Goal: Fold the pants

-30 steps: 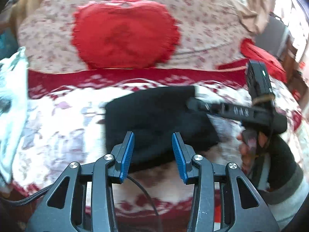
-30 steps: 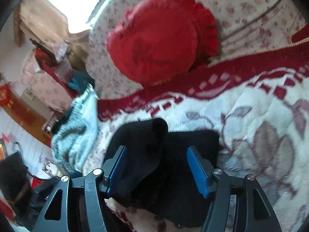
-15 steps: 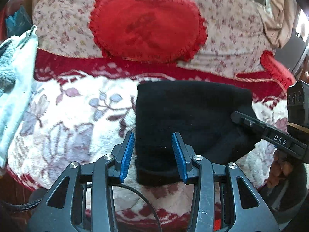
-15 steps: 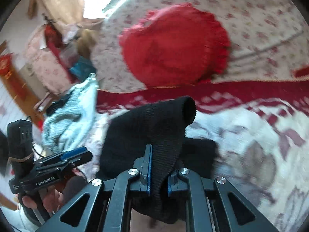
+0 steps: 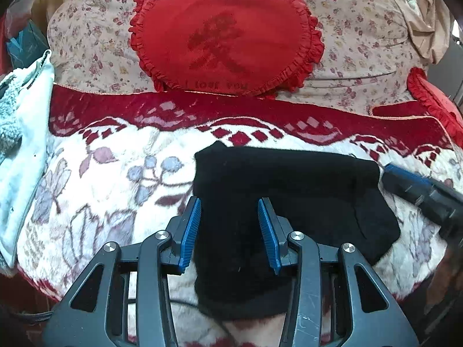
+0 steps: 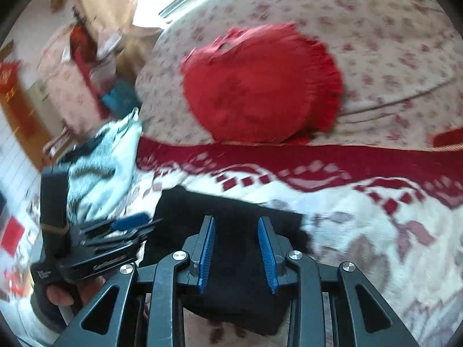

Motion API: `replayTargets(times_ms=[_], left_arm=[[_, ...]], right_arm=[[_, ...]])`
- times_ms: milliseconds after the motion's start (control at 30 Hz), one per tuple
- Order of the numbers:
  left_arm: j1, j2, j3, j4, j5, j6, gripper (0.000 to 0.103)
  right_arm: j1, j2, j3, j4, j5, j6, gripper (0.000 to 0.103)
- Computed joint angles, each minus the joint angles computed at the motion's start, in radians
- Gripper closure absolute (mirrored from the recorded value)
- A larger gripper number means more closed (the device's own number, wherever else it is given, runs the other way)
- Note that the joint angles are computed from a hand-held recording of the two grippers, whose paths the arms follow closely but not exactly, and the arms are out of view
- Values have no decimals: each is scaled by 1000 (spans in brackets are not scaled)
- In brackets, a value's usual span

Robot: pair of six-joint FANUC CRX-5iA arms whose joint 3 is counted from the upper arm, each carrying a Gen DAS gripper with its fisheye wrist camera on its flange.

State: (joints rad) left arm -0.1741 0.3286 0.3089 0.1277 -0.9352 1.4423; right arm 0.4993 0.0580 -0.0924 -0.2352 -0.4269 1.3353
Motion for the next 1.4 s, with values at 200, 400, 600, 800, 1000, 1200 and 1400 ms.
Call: replayTargets(times_ms=[200, 400, 600, 800, 1000, 1200, 1400], left_arm=[[-15, 57, 73, -59, -24, 41, 54], [-28, 73, 92, -98, -22, 68, 50], [-20, 49, 71, -77, -31, 63, 50], [-22, 12, 31, -81, -26, 63, 51], [-20, -24, -16, -76, -19, 61, 50], [-22, -35, -38, -74, -23, 70, 50], [-30, -39, -51, -82, -14, 76, 50]], right_arm=[[28, 141, 61, 192, -54, -180, 74], [9, 169, 79, 155, -41, -145, 74], [32, 97, 42, 181, -63, -161, 74], [76, 10, -51, 257, -46, -204, 74], [117, -37, -137, 304, -71, -249, 74], [136, -39, -192, 349, -39, -310, 74], [125, -49, -165, 295, -69, -278, 74]])
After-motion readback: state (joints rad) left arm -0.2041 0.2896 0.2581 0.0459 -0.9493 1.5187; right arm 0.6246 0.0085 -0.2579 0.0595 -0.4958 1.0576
